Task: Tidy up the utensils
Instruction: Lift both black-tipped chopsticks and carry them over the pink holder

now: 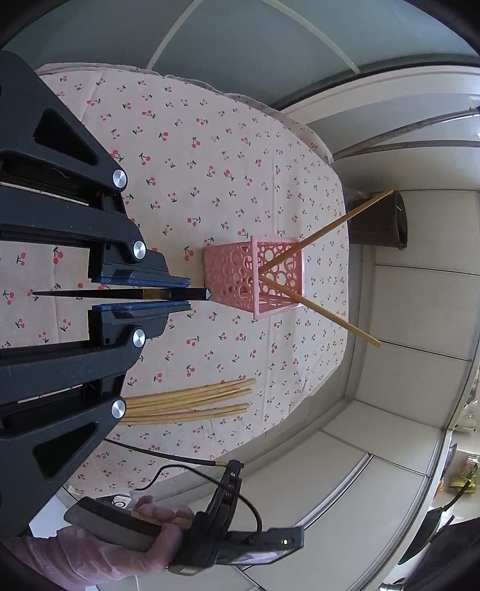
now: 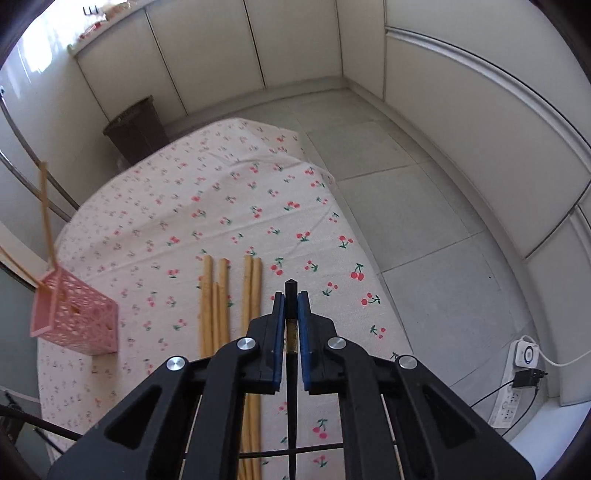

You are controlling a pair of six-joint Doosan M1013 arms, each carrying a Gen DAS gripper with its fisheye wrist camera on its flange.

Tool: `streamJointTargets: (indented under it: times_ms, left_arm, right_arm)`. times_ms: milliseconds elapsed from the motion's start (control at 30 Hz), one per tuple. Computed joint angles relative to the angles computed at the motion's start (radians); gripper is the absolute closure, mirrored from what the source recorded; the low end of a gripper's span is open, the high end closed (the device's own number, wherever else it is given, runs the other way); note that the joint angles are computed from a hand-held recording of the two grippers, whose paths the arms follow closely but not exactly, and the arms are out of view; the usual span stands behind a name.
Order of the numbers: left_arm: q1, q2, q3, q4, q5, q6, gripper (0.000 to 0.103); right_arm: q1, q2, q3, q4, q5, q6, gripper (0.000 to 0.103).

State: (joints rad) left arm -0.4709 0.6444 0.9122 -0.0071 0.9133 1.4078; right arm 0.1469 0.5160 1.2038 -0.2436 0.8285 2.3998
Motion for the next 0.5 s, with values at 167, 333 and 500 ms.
streamJointTargets:
  times_ms: [167,333,500]
  left_arm:
    - [0.016,-0.046,0.062,-0.041,-0.060,0.006,0.097]
    - [0.035,-0.083,0.098,-0.076,-0.112,-0.018,0.097]
    - [0.051,-0.090,0.062,-0.109,-0.168,-0.025,0.097]
  right_arm:
    - [0.018,-0.095,0.070,-0.012,-0.129,0.008,0.096]
    - [0.043,-0.139,0.089,-0.074,-0.198,0.054,0.096]
    - [0.045,-0.141,0.051,-0.048,-0.239,0.052,0.096]
